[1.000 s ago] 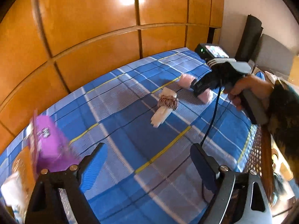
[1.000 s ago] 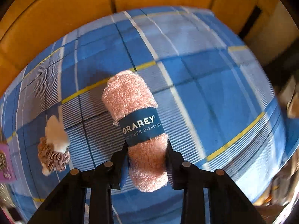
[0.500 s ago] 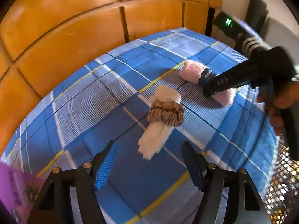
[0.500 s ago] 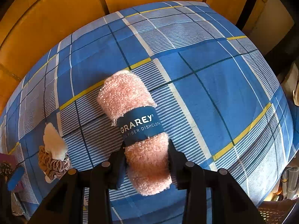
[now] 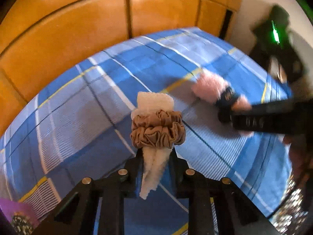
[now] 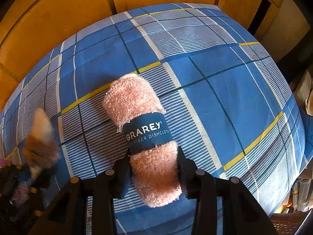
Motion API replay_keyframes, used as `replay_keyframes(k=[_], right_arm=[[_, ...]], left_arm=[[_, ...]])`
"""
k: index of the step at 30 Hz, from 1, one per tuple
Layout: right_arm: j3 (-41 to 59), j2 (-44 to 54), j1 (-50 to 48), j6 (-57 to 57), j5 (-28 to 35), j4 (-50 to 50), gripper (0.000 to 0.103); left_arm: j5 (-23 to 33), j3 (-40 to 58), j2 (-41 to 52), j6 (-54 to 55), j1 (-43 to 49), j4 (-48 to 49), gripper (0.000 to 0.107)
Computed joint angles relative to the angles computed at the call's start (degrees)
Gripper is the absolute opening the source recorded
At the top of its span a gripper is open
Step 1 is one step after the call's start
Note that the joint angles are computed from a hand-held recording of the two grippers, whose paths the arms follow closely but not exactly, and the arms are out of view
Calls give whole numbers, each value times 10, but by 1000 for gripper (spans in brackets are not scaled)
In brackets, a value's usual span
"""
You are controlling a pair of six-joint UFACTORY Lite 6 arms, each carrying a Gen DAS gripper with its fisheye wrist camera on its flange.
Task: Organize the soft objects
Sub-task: 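Lower the scrunchie into the gold tray with left tool while right tool holds the dishcloth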
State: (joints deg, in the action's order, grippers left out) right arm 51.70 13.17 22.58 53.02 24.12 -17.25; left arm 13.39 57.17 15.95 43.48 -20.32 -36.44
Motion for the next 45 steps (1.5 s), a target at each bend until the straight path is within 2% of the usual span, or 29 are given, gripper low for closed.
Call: replay_keyframes(k=[7,13,16,19,25,28,31,40,45], right_arm=[[6,10,8,20,4,-22,41],[7,11,6,23,1,-24,41],[7,12,7,31,1,-33,42],[5,12,10,48,-2,-49,42],[4,13,22,86,3,-88,40],[9,21,45,138,14,-145,39],[27,40,93,189,58,-228,37],[39,57,117,221,91,-273,36],[50,75,148,236,130,-305,35]], left_arm=[[104,91,-51,-191,88,131,23],[162,200,-84,-255,191,193,23],[176,237,-86,-249,255,203,23],[190,249,-97,-194,351,174,23],[210,217,-107,17,587,49,23],[240,213,-90,134,706,-28,23],[284,235,-52,221,818,-86,23],[377,334,99,350,1072,-134,23],[405,404,192,364,1163,-116,23]])
